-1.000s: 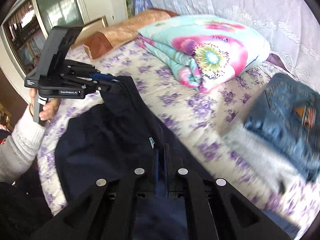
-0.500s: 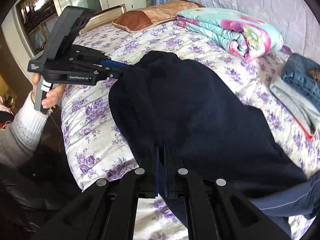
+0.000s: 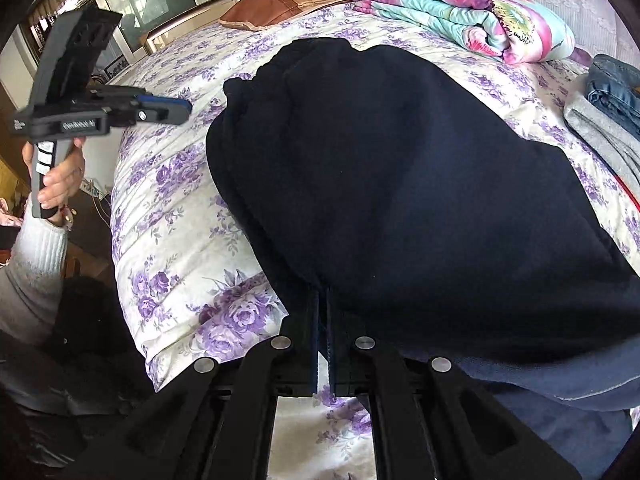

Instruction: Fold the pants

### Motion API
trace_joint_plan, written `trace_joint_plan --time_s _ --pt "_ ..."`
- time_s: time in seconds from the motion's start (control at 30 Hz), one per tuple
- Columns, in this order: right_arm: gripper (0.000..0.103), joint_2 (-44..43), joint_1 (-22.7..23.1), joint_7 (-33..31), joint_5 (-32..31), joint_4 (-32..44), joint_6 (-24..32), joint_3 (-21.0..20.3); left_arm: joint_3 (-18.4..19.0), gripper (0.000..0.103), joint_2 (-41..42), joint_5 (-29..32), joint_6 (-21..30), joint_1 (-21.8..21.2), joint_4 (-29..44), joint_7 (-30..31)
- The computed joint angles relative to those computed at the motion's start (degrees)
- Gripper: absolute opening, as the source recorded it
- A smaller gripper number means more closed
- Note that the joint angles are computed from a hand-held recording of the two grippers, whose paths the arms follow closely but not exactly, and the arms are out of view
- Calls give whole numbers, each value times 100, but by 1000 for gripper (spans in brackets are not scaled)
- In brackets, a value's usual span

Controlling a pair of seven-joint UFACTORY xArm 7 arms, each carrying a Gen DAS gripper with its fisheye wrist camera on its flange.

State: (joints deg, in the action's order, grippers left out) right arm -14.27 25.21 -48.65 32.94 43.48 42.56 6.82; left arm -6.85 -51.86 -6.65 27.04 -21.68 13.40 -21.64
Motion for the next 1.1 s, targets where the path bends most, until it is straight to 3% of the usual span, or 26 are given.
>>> trace_joint_plan --time_s 0.1,0.2,0.33,0.4,0.43,0.47,0.57,0.67,0.8,0.87,1.0,1.1 --pt "4 41 33 -94 -16 -42 -64 26 -168 15 184 31 45 -25 389 -109" --pt "4 111 20 -80 80 -10 -26 3 -41 15 1191 -197 -377 -295 975 -15" --pt "7 21 5 135 93 -110 -158 61 -405 16 2635 -125 -671 -107 1693 -388" --pt "21 -106 -16 321 62 -148 -46 27 -449 16 3106 -140 -603 -147 1836 -605" --pt "40 -201 -21 335 99 -154 125 -39 -689 15 3230 51 -665 56 1794 -989" --pt "48 -327 -42 363 124 -171 268 -99 -904 14 3143 305 -967 216 1601 -1395" --pt "50 -555 -256 691 32 4 896 -320 -1269 14 2920 761 -1356 465 1267 -2270" --pt "58 -348 -849 1735 -602 656 1270 -414 -1367 14 2940 1134 -1237 559 1338 -2649" --pt "70 460 -1806 3826 -2512 1931 996 -298 -1111 14 3045 1271 -855 359 1567 -2618" --pt "73 1162 -2075 4619 -3251 2842 1290 -386 -1113 14 3042 1394 -808 360 1583 -2681" --pt "73 2572 -2262 5392 -3530 4498 2098 -621 -1156 14 3032 1609 -846 387 1545 -2863" --pt "72 3349 -2235 5754 -3912 5295 2371 -765 -1041 14 3073 1580 -922 303 1537 -2811"
